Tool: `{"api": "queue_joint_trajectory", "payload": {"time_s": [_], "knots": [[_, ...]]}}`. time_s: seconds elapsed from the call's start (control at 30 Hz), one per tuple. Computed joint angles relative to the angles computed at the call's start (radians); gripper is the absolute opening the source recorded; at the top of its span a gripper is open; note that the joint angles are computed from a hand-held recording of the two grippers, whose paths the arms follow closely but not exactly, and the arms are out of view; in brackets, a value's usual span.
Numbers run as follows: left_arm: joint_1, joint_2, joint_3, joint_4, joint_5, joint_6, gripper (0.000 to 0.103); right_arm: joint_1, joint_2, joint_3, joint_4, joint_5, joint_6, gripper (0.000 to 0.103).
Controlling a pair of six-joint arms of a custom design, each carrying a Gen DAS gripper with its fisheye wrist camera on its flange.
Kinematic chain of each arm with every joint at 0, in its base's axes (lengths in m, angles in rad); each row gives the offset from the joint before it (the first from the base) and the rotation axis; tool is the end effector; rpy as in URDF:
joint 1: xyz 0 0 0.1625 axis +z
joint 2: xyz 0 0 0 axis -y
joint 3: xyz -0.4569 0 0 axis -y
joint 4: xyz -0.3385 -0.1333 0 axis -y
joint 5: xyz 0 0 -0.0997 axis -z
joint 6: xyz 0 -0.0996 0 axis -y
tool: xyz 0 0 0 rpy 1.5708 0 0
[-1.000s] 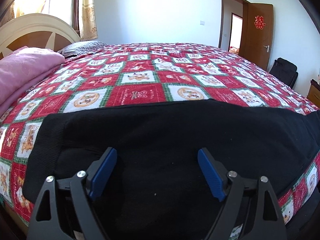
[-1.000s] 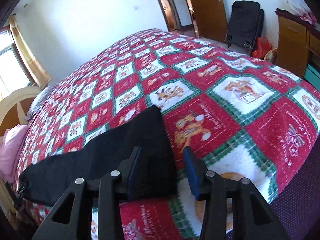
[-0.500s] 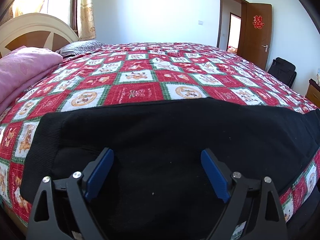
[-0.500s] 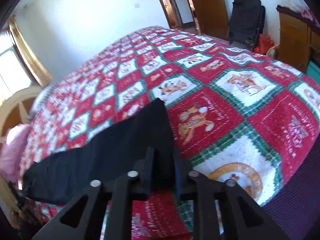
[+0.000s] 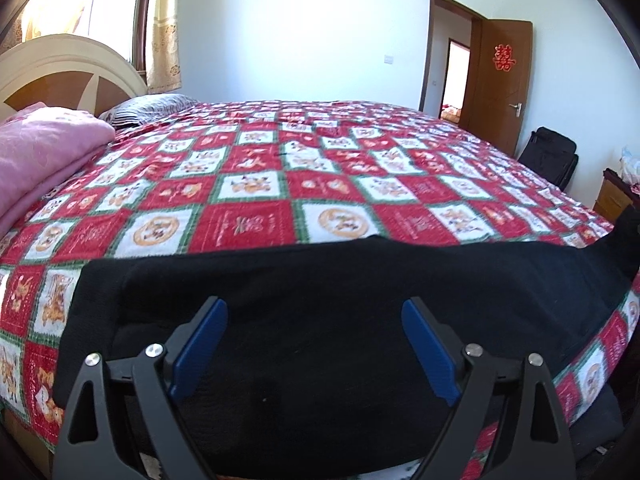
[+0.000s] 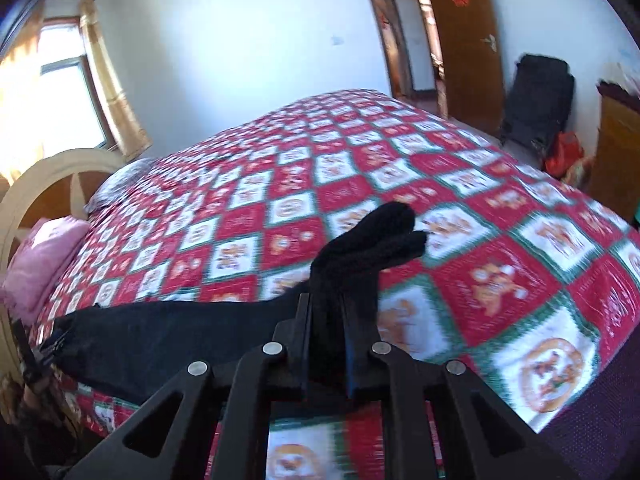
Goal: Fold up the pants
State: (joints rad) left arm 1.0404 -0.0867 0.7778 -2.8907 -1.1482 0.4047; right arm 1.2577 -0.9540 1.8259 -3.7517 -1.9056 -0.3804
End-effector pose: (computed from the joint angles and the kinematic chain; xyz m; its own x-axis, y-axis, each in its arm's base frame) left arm -0.2798 -0.8214 -0.0285 -0.6743 0.5075 -0.5365 0.7339 0.5415 -0.4101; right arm -0.0887 -0.6006 0.3480 -0.7732 0.4591 0.4376 -0.2233 0.4488 -0.8653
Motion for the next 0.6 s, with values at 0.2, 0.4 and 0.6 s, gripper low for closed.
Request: {"api": "queue_joint_trajectory", "payload": {"time_s": [0.2,0.4,0.6], "knots": [[-0.005,-0.008,0.013,0.015,-0.038,-0.001,0.092,0.065,0.057,-0.065,0.047,-0.004,-0.046,0.013],[-0.013,-0.014,0.030,0.032,-0.082,0.000,0.092,0.109,0.129,-0.152,0.133,-0.003,-0.065,0.013],[-0.027,-0.024,0.068,0.031,-0.116,0.018,0.092,0.141,0.215,-0.250,0.242,-0.003,-0.086,0.013]]}}
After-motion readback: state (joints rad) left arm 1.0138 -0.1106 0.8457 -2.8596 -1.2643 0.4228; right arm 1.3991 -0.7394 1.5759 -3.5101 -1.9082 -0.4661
